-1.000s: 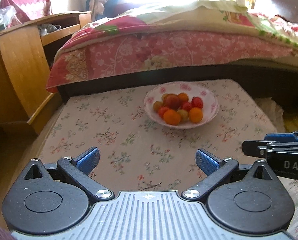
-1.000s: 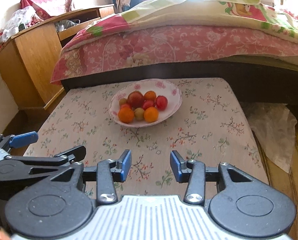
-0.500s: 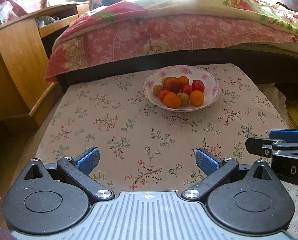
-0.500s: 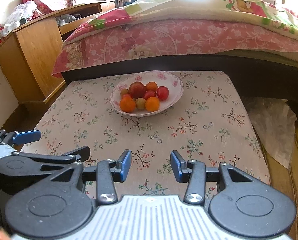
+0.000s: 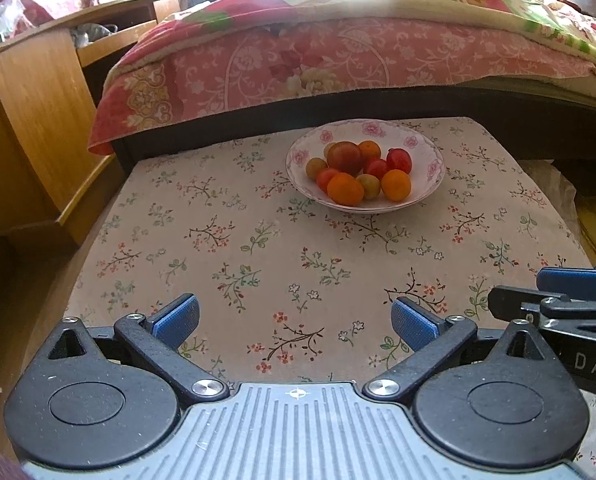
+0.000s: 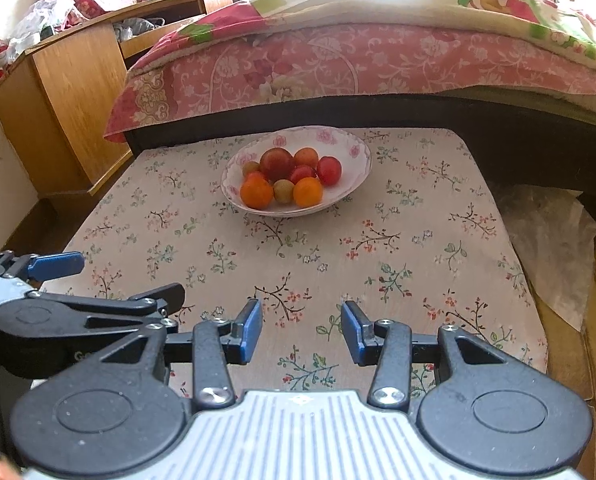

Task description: Organize fruits

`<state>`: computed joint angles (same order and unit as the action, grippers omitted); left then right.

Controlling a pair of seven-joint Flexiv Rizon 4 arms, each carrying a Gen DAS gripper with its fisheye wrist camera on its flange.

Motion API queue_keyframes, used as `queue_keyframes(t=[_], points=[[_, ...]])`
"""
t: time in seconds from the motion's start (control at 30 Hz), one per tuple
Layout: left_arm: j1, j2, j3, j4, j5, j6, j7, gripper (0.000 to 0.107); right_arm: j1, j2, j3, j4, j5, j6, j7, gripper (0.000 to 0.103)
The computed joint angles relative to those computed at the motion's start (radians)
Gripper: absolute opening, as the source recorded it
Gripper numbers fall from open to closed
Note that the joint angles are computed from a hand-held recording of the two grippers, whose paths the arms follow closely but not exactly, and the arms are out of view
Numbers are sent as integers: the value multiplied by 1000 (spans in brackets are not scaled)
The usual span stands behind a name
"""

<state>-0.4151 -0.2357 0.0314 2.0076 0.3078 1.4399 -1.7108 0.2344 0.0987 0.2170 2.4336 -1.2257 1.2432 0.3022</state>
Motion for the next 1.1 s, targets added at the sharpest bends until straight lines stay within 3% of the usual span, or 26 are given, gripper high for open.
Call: queue_keyframes(t=[1.1], points=[[-18, -12, 16, -14, 52, -18, -40, 103, 19, -25, -1, 9, 87, -19, -62, 46]])
